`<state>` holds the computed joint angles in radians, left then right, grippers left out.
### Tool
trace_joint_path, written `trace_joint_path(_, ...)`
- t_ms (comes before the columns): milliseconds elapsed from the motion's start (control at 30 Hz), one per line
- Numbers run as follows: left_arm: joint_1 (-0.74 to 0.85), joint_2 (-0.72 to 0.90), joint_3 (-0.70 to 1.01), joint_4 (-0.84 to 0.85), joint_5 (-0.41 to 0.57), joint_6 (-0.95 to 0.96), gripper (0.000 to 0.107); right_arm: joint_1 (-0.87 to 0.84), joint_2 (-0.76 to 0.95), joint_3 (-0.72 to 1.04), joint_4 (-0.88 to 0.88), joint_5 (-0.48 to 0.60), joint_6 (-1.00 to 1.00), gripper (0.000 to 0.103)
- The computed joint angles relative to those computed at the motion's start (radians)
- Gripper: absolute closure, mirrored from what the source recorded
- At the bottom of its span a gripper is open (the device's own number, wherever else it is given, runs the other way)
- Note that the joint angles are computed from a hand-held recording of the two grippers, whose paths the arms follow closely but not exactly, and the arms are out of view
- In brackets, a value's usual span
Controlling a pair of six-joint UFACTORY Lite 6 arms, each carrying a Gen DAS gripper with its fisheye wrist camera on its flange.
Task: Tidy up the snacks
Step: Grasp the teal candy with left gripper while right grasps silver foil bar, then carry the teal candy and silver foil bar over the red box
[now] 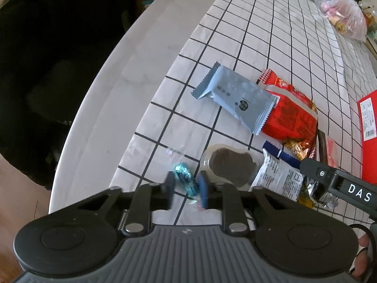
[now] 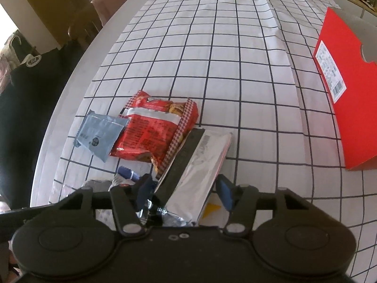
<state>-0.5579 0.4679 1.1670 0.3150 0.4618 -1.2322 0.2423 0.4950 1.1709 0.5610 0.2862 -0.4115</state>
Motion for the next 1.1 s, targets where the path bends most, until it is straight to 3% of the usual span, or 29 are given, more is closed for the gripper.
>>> trace_joint_path(233, 0.018, -0.042, -0.072, -0.007, -0.062, 0.029, 0.096, -0.063, -0.050, -0.067, 0.191, 0.005, -0.215, 0.061)
trace_joint_path(667, 0.010, -0.162, -0.171, -0.011, -0.106, 0.035, 0.096, -0.204, -0.223, -0.243, 0.530, 0.082, -0.601, 0.063)
trace_joint_path(900, -0.018, -0.243, -0.183, -0.085, -0.085, 0.115, 0.096, -0.309, -0.354, -0.319, 0.547, 0.181, -0.660, 0.063)
trace_joint_path(1100, -0.070, -0.239, -0.080, -0.076, -0.025, 0.127, 0.096, -0.426, -0.472, -0.341, 0.500, 0.272, -0.668, 0.063)
